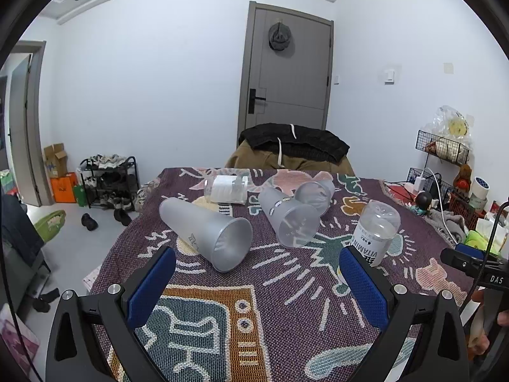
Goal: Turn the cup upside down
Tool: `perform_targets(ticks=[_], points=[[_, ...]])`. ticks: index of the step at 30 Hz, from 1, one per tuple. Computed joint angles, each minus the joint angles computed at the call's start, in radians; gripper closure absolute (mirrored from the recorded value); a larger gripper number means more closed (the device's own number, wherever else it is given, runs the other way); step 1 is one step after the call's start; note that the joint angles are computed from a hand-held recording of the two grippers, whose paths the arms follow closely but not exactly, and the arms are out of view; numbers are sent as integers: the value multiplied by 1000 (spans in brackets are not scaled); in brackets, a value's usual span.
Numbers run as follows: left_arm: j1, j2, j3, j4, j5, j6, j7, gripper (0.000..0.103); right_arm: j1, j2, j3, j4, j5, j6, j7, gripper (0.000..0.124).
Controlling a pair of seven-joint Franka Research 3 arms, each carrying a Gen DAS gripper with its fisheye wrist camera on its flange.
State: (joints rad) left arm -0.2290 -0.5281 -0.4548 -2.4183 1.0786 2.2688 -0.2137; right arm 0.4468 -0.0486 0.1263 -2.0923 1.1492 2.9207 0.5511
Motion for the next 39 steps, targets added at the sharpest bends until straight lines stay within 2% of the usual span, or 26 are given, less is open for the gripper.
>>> perform_targets(ticks=[39], points=[[-7,4,-2,8,7,-15,4,0,0,-1,0,-3,-34,-6,24,21]])
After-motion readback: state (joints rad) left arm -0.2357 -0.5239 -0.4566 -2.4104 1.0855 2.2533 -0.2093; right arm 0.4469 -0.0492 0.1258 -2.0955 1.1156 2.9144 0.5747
